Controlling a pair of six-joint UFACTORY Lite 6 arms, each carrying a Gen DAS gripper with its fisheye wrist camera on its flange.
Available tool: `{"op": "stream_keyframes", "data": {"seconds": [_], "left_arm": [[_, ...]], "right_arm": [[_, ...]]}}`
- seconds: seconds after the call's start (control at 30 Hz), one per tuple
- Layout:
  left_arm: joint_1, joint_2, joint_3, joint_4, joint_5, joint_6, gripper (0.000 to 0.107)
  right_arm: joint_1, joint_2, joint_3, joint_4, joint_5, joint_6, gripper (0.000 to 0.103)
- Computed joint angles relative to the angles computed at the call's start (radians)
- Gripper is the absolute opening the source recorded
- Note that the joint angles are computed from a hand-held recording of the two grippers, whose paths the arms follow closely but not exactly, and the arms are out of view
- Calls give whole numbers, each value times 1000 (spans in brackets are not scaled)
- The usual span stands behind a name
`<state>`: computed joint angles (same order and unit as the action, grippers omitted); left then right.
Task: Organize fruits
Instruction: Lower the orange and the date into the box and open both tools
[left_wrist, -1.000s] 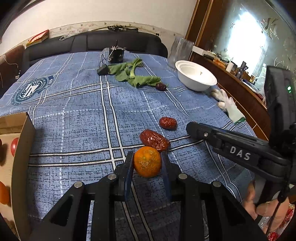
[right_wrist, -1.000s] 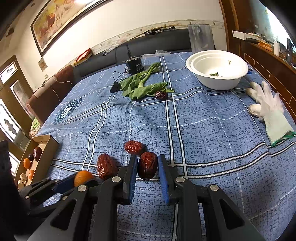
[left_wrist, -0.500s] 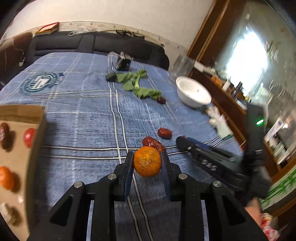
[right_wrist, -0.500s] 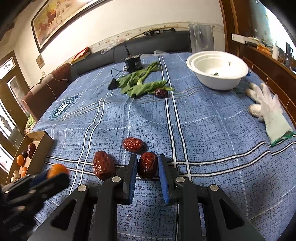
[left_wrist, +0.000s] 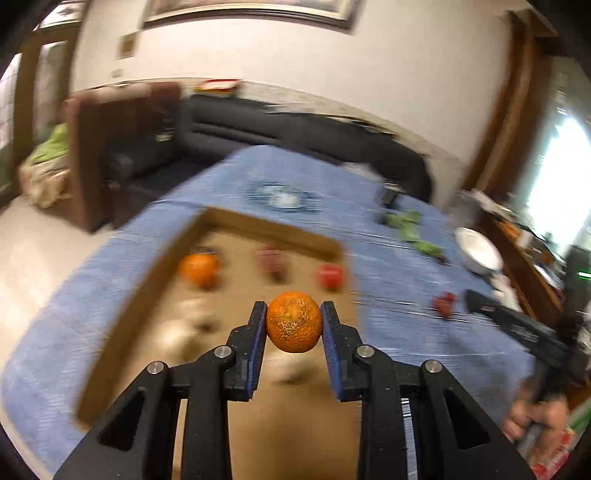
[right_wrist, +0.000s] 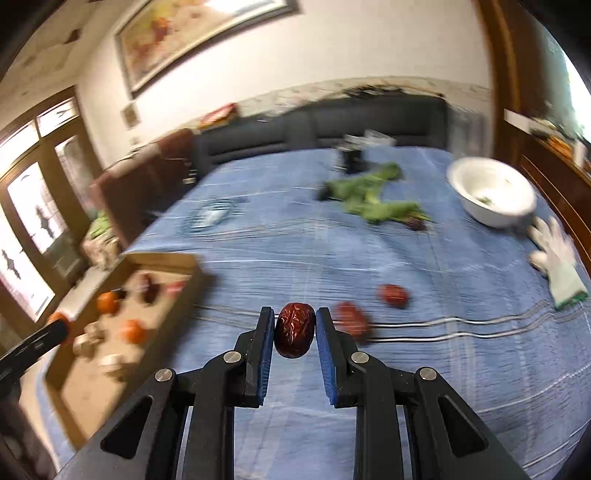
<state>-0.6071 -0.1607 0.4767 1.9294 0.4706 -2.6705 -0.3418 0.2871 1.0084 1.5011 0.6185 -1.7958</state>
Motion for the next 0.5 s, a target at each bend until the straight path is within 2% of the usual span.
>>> {"op": "stream_keyframes", "data": {"seconds": [0.07, 0.17, 0.23, 0.37, 0.5], "left_arm": [[77, -74, -74, -23, -34, 28, 28], [197, -133, -170, 100, -86, -71, 28], [256, -102, -187, 193, -103, -149, 28], [309, -57, -208, 407, -112, -337, 28], [332, 20, -187, 547, -97, -467, 28]], "right_arm": [[65, -92, -77, -11, 10, 16, 25], [184, -203, -177, -15, 7, 32, 25], [296, -252, -237, 3, -29, 28, 26], [470, -236, -276, 66, -116, 4, 26], [598, -176, -280, 147, -182, -52, 26]]}}
